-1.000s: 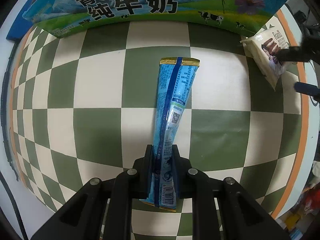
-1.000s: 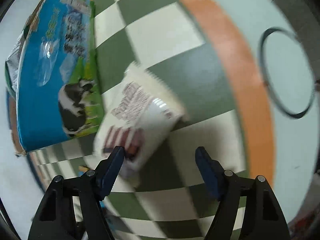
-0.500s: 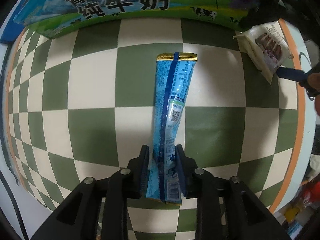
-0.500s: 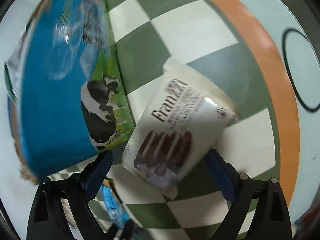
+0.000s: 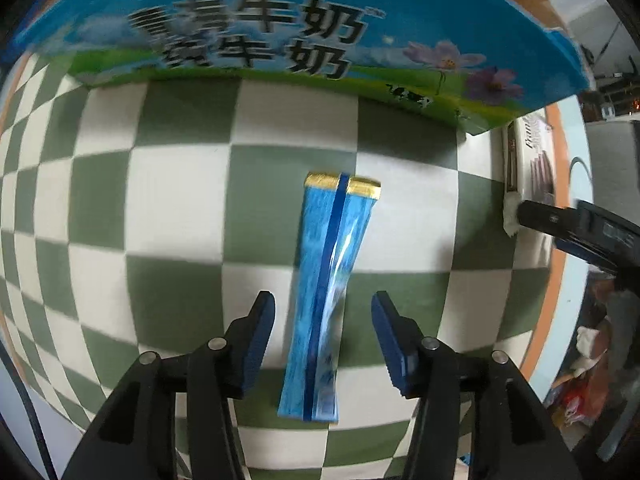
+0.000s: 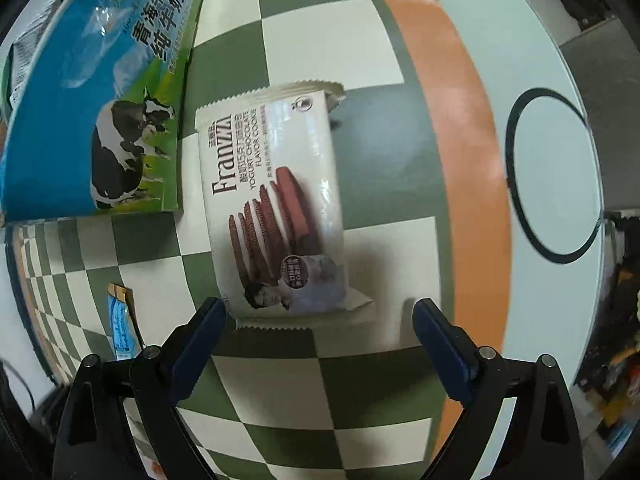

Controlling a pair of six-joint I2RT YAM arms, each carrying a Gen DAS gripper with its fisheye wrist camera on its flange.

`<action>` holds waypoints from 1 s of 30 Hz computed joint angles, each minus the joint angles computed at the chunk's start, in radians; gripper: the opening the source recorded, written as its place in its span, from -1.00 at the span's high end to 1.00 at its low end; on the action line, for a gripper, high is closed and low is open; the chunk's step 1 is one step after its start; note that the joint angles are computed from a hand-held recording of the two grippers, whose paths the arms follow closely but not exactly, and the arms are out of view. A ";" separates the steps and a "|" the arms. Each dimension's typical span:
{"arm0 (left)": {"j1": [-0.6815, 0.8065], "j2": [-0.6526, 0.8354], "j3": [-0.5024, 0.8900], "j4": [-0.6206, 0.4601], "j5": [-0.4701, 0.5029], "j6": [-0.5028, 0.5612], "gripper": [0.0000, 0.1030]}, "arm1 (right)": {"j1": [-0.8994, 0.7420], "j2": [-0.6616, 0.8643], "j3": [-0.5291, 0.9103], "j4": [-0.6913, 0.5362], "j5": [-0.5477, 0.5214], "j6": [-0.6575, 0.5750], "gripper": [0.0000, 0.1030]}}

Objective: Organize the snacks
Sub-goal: 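Grasp the blue stick pack with the left tool while the right tool grasps the white Franzzi cookie pack, then carry the blue stick pack and Franzzi pack over the box and release both inside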

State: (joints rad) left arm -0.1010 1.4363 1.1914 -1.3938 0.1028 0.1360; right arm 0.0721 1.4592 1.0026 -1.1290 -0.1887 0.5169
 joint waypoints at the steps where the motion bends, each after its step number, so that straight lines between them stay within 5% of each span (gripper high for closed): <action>1: -0.015 0.019 0.001 0.014 -0.014 -0.005 0.07 | -0.012 -0.004 0.001 0.002 -0.006 -0.012 -0.88; 6: -0.054 0.067 -0.008 0.053 -0.055 -0.010 0.07 | -0.014 0.041 0.060 0.018 -0.011 -0.032 -0.88; 8: -0.067 0.059 -0.023 0.077 -0.067 -0.012 0.24 | -0.007 0.063 0.069 0.035 -0.007 -0.034 -0.88; 9: -0.073 0.055 -0.029 0.083 -0.078 -0.011 0.49 | -0.006 0.087 0.085 0.038 -0.001 -0.041 -0.88; 17: -0.145 0.018 -0.057 0.116 -0.131 -0.040 0.65 | 0.034 0.217 0.128 0.083 0.041 -0.030 -0.88; 20: -0.195 0.046 -0.005 0.097 -0.134 -0.087 0.68 | 0.098 0.239 0.157 0.078 0.088 0.001 -0.68; 23: -0.235 0.010 0.036 0.024 -0.137 -0.128 0.69 | 0.184 0.229 0.156 0.064 0.140 0.046 -0.23; 30: -0.253 -0.106 -0.075 -0.004 -0.141 -0.129 0.69 | 0.282 0.138 0.075 0.031 0.078 0.087 -0.22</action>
